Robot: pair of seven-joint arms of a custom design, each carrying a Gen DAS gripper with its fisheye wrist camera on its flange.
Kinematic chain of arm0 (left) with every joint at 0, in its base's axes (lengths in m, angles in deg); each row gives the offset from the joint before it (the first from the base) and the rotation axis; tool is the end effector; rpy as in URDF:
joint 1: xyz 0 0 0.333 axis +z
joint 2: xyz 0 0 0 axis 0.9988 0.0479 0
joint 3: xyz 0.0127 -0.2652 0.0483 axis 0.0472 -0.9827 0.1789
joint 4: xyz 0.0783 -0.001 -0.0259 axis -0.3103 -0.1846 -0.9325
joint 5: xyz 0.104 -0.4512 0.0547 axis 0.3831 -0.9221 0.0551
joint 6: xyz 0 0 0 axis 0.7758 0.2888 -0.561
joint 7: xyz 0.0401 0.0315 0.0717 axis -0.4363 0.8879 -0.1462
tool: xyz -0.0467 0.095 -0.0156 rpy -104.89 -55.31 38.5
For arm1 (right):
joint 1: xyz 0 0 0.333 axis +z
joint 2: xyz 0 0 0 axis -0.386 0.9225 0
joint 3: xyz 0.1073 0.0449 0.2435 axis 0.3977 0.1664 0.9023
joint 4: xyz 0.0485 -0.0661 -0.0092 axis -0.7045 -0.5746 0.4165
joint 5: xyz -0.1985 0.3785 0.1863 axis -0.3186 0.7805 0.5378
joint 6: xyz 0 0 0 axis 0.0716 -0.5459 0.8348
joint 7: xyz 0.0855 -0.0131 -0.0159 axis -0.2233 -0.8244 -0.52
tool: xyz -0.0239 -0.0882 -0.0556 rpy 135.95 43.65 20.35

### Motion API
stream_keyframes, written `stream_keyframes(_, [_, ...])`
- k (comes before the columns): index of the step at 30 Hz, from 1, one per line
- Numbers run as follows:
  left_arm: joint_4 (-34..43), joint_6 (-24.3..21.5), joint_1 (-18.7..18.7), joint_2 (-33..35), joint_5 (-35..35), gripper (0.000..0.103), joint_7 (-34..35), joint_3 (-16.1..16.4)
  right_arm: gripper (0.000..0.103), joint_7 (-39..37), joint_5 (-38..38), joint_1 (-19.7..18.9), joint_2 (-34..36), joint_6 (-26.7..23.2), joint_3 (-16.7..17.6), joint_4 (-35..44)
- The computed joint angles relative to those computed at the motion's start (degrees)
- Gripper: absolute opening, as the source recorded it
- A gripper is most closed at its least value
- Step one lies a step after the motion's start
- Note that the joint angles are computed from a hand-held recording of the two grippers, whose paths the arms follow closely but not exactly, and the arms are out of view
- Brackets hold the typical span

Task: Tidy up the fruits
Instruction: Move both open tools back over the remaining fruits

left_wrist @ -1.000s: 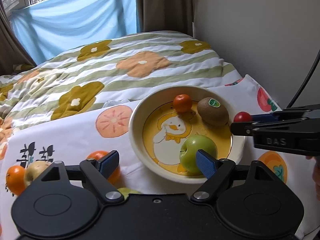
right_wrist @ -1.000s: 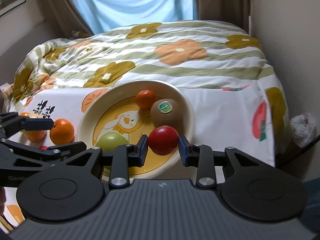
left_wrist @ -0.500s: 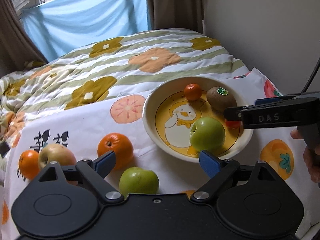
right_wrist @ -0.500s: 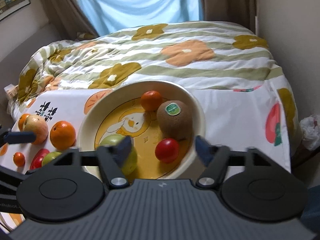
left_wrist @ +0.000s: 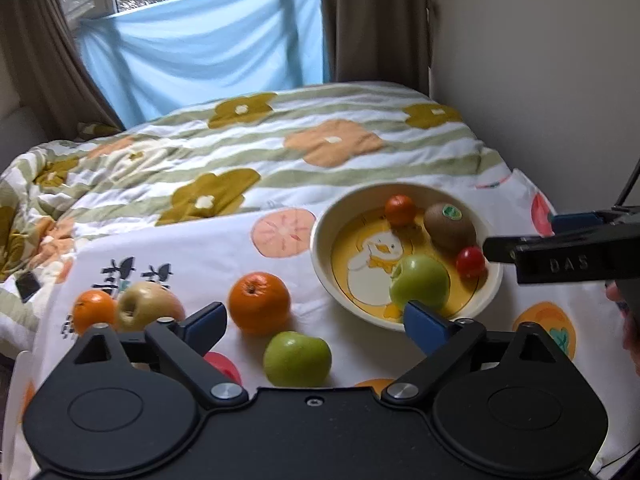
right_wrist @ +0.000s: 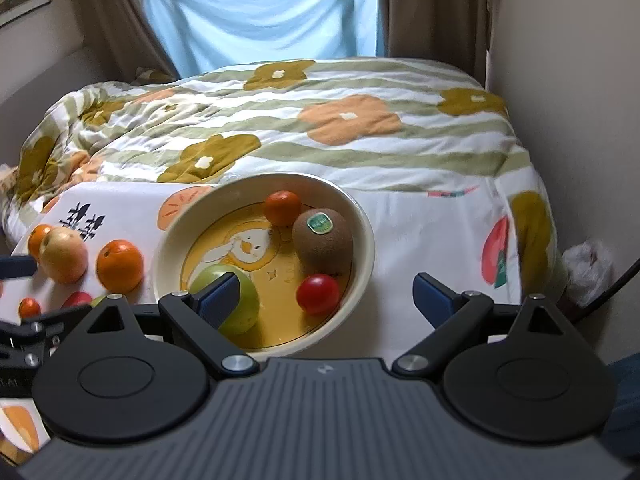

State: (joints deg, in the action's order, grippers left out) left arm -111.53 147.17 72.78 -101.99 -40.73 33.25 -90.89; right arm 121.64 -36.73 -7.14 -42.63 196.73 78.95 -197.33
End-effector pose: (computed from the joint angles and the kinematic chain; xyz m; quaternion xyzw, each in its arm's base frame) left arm 0.4673 -0.3206 0.4735 -0.6544 0.6512 -0.2304 0.3076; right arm 0.5485 0.1782 0.4475 -0.7365 0.5509 -0.1933 0.3415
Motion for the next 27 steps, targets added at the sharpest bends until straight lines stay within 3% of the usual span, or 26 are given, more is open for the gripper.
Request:
stream_keyframes(6, [-2.2, -3.4, -0.2, -5.2, 0.1, 0.102, -1.2, -0.6, 0.103, -3.0, 5.7, 2.8, -4.2, -3.6, -2.0, -0.7])
stream_keyframes(12, [-6.4, -5.1, -0.7, -11.2, -2.5, 0.102, -1.0, 0.4, 0.103, -3.2, 7.0, 3.6, -7.0, -4.8, -1.3, -1.3])
stream_keyframes(18, [-10.6, -4.9, 0.3, -16.7, -2.9, 0.102, 1.7, 1.2, 0.103, 3.4, 4.1, 2.8, -7.9, -5.7, 1.8, -1.1])
stream_keyframes(27, [-17.6, 1.2, 2.0, -23.1, -7.3, 0.102, 12.8, 6.9, 0.103, 16.8, -4.1, 2.1, -5.3, -4.9, 8.0, 1.7])
